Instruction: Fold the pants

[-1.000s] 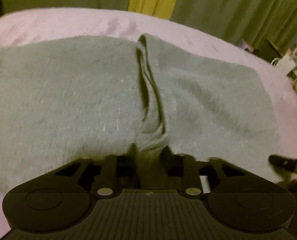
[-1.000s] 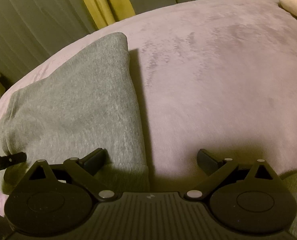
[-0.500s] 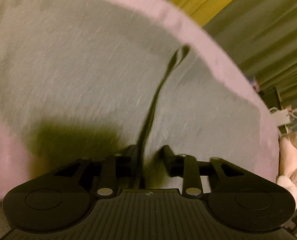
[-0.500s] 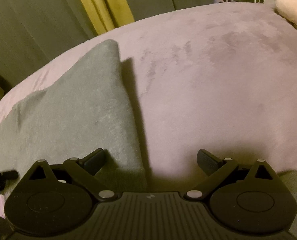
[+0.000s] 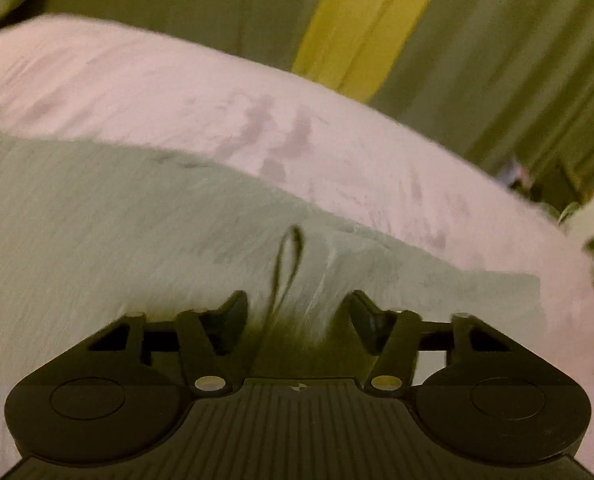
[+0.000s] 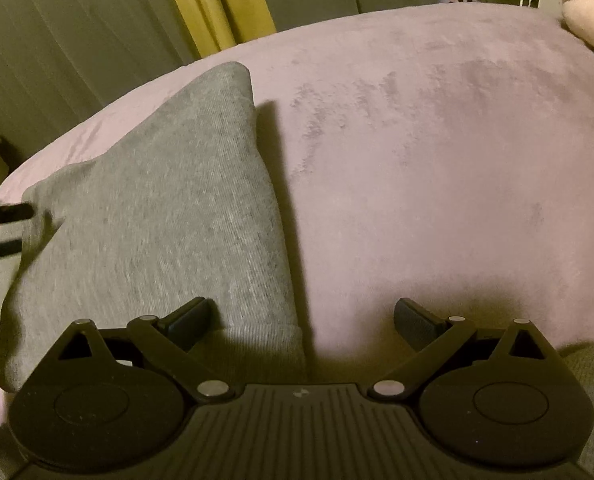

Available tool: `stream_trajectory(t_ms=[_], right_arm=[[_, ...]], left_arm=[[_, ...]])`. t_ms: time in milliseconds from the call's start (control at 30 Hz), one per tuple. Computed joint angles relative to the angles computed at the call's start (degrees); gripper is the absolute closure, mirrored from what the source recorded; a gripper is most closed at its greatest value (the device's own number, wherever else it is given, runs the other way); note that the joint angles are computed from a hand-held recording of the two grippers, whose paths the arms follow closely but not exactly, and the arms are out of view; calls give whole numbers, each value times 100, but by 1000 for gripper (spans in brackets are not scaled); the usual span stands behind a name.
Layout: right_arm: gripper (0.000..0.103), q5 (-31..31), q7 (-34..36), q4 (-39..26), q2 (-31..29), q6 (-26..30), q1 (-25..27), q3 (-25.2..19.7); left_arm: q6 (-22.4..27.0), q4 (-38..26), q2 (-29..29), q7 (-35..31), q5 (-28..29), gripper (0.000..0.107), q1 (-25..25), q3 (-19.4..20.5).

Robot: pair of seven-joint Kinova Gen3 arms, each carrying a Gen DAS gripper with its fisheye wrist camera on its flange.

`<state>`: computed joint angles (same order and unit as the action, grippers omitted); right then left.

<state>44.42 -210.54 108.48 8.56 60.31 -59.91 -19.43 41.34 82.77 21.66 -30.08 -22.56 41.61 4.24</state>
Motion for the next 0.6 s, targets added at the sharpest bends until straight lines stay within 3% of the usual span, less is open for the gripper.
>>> stream_trajectory(t_ms=[100,300,533,600], right_arm=[[5,-33,59,13,-12,-33,35,15],[5,62,29,-48,43,76,-27,-8],[5,182,350,-250,242,500,-254,10],[5,162,427,-289,267,509,-259,41]], left_arm=[[372,-443,294,-133,-445,93,291,-139],[238,-466,300,181,-1255,94,630,-383],[643,-564,454,126,-1521,93,758,-346],[765,-629,543,64,-1492,87,744,-317]])
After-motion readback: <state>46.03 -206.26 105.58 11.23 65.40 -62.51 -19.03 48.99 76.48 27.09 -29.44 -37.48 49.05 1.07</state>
